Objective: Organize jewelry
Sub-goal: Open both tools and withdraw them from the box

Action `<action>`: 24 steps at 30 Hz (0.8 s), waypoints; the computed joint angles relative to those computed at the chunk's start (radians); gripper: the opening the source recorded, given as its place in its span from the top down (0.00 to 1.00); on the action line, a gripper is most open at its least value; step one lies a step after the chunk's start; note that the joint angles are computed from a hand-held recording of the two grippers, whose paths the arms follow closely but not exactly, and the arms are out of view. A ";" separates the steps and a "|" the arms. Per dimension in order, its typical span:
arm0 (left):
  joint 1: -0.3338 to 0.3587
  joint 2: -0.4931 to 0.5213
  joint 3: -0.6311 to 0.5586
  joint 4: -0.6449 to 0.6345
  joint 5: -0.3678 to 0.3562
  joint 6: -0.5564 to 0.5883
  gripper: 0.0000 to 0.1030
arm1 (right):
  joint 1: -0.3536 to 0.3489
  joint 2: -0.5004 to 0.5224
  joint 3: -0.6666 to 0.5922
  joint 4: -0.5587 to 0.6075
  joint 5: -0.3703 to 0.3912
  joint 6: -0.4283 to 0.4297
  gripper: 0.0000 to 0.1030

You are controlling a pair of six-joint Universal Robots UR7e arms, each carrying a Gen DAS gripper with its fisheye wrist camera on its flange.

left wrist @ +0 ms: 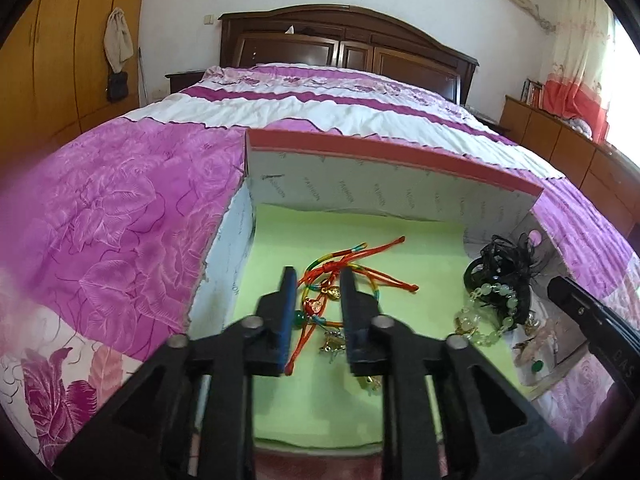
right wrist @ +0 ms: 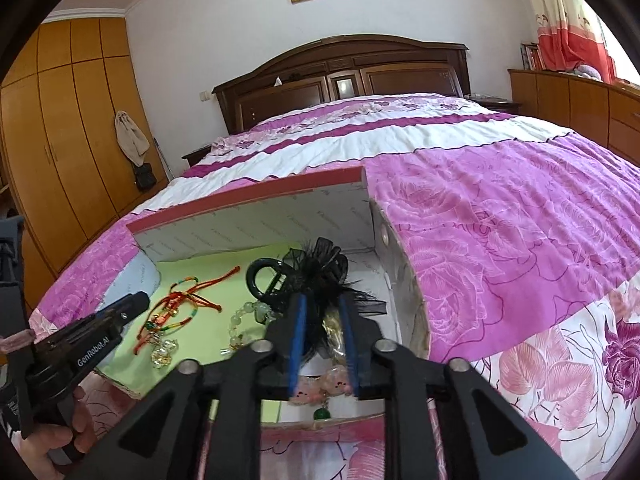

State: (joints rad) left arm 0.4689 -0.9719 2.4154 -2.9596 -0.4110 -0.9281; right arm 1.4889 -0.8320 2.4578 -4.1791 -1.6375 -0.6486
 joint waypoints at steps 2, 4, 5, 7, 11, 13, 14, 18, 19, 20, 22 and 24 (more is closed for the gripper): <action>-0.020 -0.017 0.005 0.057 0.013 -0.041 0.78 | 0.002 -0.008 0.014 -0.011 0.007 0.004 0.65; -0.035 -0.029 0.011 0.082 0.014 -0.056 0.75 | 0.002 -0.023 0.033 -0.015 0.017 0.013 0.63; -0.048 -0.040 0.015 0.110 0.012 -0.078 0.75 | 0.005 -0.027 0.041 -0.020 0.018 0.016 0.63; -0.065 -0.057 0.020 0.146 0.009 -0.102 0.74 | 0.010 -0.035 0.061 -0.036 0.022 0.018 0.60; -0.110 -0.102 0.036 0.233 0.006 -0.165 0.69 | 0.015 -0.048 0.110 -0.086 0.038 0.018 0.55; -0.132 -0.122 0.044 0.276 0.001 -0.197 0.66 | 0.020 -0.050 0.132 -0.112 0.039 0.013 0.54; -0.141 -0.130 0.046 0.297 0.000 -0.213 0.65 | 0.021 -0.050 0.142 -0.124 0.040 0.009 0.53; -0.197 -0.176 0.065 0.421 -0.011 -0.321 0.61 | 0.017 -0.042 0.196 -0.186 0.058 -0.015 0.50; -0.207 -0.184 0.068 0.444 -0.016 -0.341 0.61 | 0.016 -0.035 0.209 -0.203 0.060 -0.024 0.49; -0.219 -0.192 0.074 0.465 -0.021 -0.363 0.61 | 0.017 -0.024 0.221 -0.226 0.058 -0.034 0.49; -0.247 -0.207 0.083 0.517 -0.032 -0.409 0.60 | 0.015 -0.008 0.238 -0.259 0.056 -0.047 0.48; -0.266 -0.214 0.087 0.559 -0.040 -0.446 0.59 | 0.008 0.022 0.264 -0.316 0.062 -0.056 0.45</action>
